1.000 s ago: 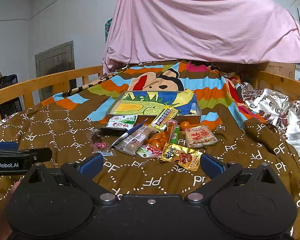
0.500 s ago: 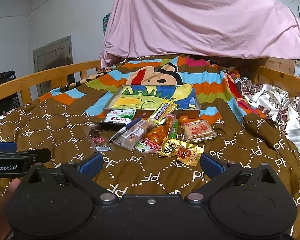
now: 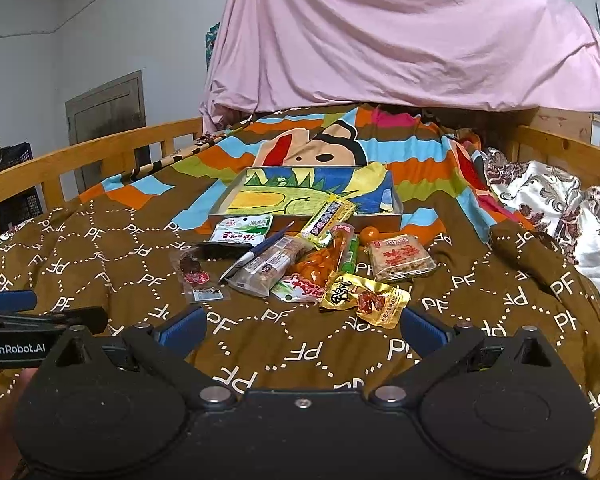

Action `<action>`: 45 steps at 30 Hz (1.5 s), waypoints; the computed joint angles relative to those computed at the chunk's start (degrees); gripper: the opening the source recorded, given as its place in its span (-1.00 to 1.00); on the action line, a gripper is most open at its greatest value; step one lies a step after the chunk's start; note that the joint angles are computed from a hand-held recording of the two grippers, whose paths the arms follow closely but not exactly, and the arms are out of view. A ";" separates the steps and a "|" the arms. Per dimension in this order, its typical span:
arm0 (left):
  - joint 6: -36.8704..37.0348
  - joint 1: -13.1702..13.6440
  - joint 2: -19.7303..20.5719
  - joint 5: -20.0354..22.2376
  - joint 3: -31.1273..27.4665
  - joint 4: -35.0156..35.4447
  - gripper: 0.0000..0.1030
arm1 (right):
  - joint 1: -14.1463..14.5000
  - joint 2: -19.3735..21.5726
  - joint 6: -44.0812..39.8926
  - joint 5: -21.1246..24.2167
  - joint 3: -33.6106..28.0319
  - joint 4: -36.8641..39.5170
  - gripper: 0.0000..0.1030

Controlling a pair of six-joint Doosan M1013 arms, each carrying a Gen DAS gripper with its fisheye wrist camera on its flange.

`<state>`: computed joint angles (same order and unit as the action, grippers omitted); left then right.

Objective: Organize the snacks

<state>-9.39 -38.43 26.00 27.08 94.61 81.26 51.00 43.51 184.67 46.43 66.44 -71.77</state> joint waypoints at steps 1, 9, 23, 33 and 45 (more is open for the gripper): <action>0.36 0.01 0.05 -0.12 -0.13 -0.54 0.99 | 0.01 -0.02 0.16 -0.05 0.01 0.18 0.99; 1.18 -0.02 0.47 -0.23 -1.28 0.04 0.99 | -0.63 -0.42 -0.41 -1.67 0.15 2.62 0.99; 11.00 1.39 2.91 -0.47 -6.07 -8.37 0.99 | -3.85 -1.45 -3.21 -7.23 0.85 4.68 0.99; 19.15 1.67 5.35 2.96 -10.69 -13.95 0.99 | -6.37 -1.28 -11.36 -12.57 1.72 2.64 0.99; 22.88 2.64 7.97 1.29 -14.22 -17.37 0.99 | -7.52 0.04 -13.15 -16.42 1.15 -1.47 0.99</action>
